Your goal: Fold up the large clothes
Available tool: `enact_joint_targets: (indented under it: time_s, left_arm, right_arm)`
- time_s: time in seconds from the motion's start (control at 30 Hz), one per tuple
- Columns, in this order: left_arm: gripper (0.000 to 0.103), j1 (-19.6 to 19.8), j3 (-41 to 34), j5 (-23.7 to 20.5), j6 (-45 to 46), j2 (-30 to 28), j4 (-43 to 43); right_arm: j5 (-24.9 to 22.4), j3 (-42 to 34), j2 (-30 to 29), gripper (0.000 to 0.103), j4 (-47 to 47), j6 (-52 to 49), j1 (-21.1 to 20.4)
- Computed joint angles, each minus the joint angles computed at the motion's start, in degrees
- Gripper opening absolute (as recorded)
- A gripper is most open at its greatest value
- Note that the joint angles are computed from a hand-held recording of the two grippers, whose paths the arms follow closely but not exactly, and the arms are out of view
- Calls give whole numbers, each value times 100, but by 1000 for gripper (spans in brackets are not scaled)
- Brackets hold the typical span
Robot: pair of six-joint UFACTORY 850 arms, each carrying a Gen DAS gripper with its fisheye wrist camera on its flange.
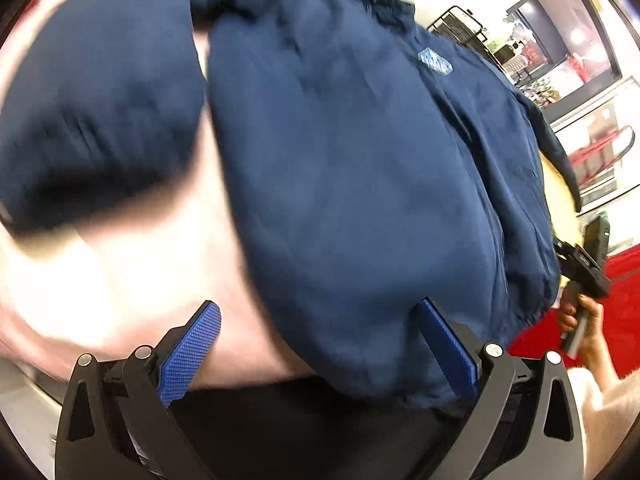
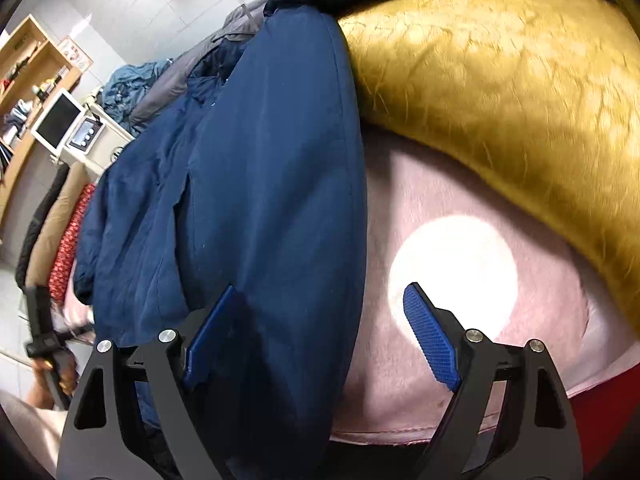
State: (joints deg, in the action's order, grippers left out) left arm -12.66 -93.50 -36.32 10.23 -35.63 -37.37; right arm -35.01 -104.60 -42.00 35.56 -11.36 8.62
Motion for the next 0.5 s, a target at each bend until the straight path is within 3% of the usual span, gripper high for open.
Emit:
enact_joint_targets:
  time_s: [0.1,0.17,0.3,0.37,0.43,0.5]
  left_arm:
    - [97,-211,40,555,-680,21,699]
    - [93,-281,-107,738,-854,-52,881]
    - [76,-274,-758,622,-805,-406,356]
    - [53,-270,-1043,510,-918,-543,325]
    - [28,-309,-1324,450,-1369,-556,921]
    - [23,-287,-1354,552,-1401,-329,1134]
  right_arm:
    - [-32,23,2,83,238,-48,-24]
    - [-274,-160,-130,53,525,-295,-26]
    - [-697,-559,-376,29,1065,-557,44]
    - [-854,-671,-414,18,1447,-771,61]
    - [-958,-607,-324,15,2114,-1102,34]
    - [-1127,-471,-136,13,3042,-1572,-55]
